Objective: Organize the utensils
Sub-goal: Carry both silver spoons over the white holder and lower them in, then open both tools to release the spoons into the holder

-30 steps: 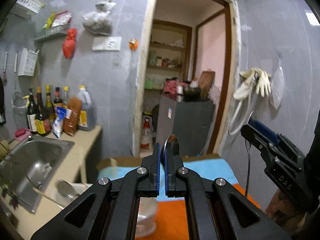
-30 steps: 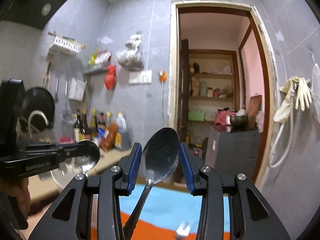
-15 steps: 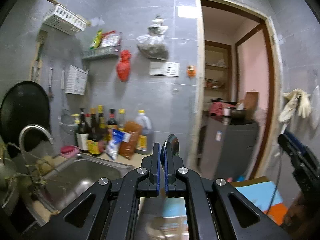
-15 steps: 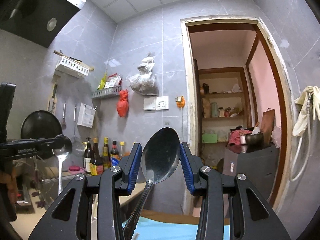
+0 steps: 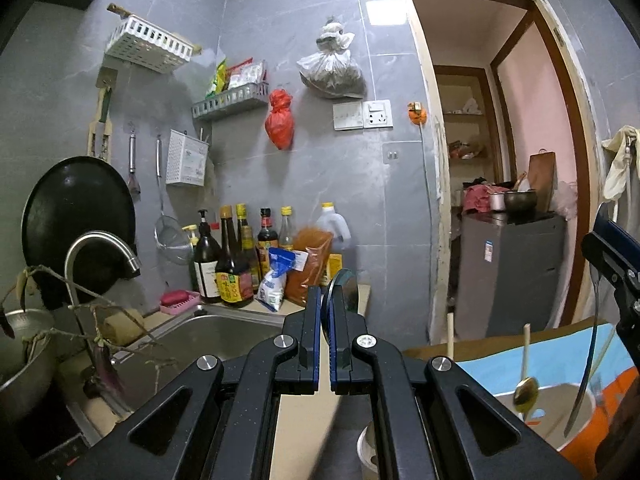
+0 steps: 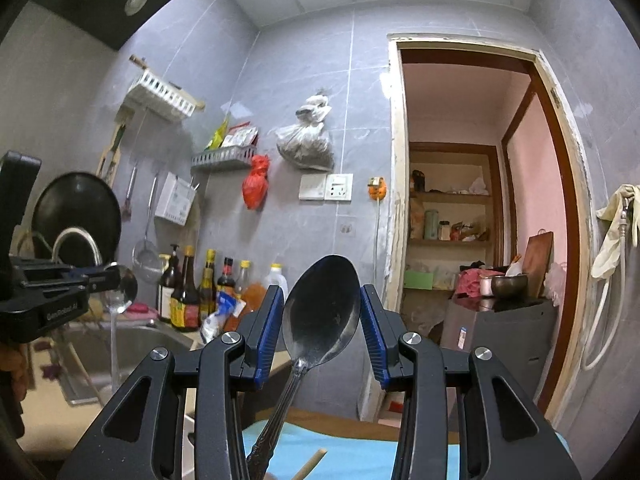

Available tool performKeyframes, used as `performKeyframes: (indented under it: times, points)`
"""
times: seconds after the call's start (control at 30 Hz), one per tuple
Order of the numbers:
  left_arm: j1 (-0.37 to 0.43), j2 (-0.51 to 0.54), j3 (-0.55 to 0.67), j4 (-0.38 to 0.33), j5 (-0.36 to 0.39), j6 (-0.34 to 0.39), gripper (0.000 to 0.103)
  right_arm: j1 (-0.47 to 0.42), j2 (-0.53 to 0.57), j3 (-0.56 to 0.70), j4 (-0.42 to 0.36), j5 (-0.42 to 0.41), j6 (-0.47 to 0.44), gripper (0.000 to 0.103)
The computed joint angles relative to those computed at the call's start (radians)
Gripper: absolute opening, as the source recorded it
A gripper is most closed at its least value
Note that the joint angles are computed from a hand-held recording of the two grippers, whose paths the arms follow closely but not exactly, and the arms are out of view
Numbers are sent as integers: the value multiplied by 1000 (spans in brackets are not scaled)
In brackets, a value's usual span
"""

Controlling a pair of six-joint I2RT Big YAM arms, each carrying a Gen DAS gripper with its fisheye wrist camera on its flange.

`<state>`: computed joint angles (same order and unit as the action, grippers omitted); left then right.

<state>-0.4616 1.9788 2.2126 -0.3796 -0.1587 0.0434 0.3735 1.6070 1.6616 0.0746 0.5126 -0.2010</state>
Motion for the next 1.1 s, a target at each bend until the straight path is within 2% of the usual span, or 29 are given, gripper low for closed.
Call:
performKeyframes:
  times: [0.13, 0.33, 0.47, 0.63, 0.8, 0.9, 0.97, 1.0, 1.03, 1.1]
  points:
    - [-5, -8, -45, 43, 1, 7, 1, 5, 12, -17, 18, 5, -17, 37]
    - [-9, -9, -56, 37, 18, 23, 1, 8, 18, -33, 24, 8, -20, 37]
    - [-1, -15, -60, 17, 60, 1, 2, 8, 19, -32, 7, 10, -11, 37]
    - [17, -35, -73, -15, 182, -76, 5, 8, 10, -30, -27, -3, 12, 38]
    - [21, -40, -52, -59, 244, -102, 8, 7, -7, -25, -60, -18, 35, 43]
    - [18, -54, -58, -53, 274, -119, 18, 7, -28, -30, -68, -20, 50, 51]
    - [12, -67, -65, -33, 288, -126, 33, 6, -46, -33, -75, -19, 63, 58]
    - [9, -69, -63, -29, 292, -129, 36, 3, -56, -33, -85, -19, 74, 60]
    - [5, -71, -59, -26, 298, -131, 39, 0, -66, -33, -97, -18, 87, 67]
    - [-3, -68, -36, -39, 312, -133, 41, -6, -88, -38, -109, -11, 108, 76]
